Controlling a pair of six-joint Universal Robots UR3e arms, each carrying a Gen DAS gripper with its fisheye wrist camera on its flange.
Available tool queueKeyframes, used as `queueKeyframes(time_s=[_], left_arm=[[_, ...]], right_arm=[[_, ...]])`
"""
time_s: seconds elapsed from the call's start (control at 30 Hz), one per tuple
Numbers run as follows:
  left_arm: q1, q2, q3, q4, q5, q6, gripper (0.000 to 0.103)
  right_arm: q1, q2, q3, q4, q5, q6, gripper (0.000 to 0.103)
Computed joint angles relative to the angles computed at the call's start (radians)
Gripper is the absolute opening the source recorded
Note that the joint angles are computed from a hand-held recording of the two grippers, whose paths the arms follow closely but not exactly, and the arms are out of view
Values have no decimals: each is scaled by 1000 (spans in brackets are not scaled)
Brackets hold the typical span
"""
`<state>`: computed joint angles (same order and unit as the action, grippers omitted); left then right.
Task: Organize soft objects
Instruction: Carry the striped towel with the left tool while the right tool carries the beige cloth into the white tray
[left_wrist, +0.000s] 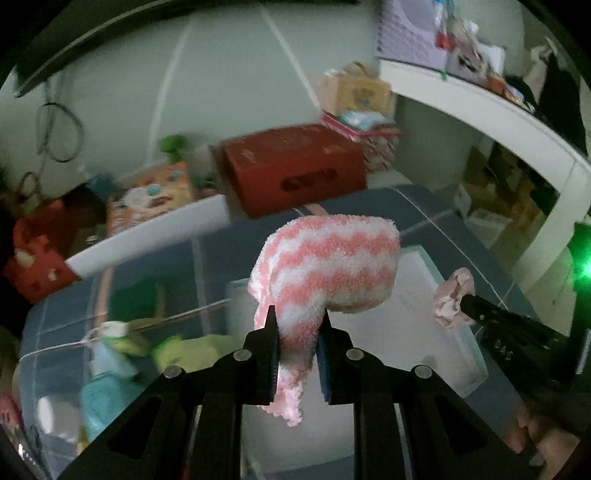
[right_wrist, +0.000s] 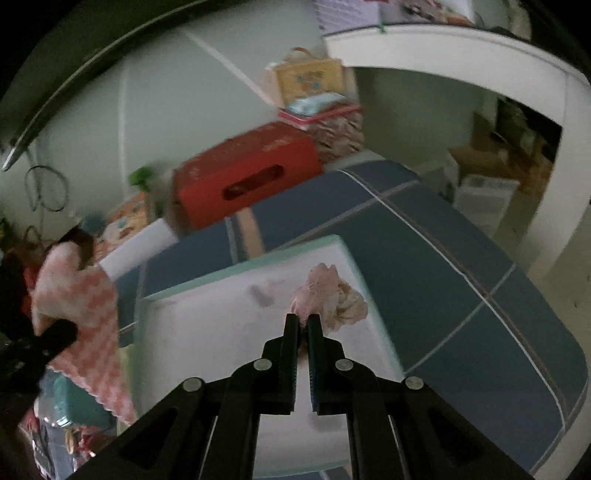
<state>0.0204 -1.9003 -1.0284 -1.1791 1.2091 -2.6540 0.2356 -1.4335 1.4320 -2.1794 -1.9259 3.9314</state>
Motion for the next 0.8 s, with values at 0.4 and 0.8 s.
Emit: queueKeyframes(time_s=[0.4, 0.8], left_arm=[[-95, -182, 135, -80, 71, -94, 52], [13, -98, 73, -108, -13, -132, 68]], right_arm=[[-45, -1, 37, -8, 112, 2, 9], [-19, 35, -52, 71, 73, 8, 66]])
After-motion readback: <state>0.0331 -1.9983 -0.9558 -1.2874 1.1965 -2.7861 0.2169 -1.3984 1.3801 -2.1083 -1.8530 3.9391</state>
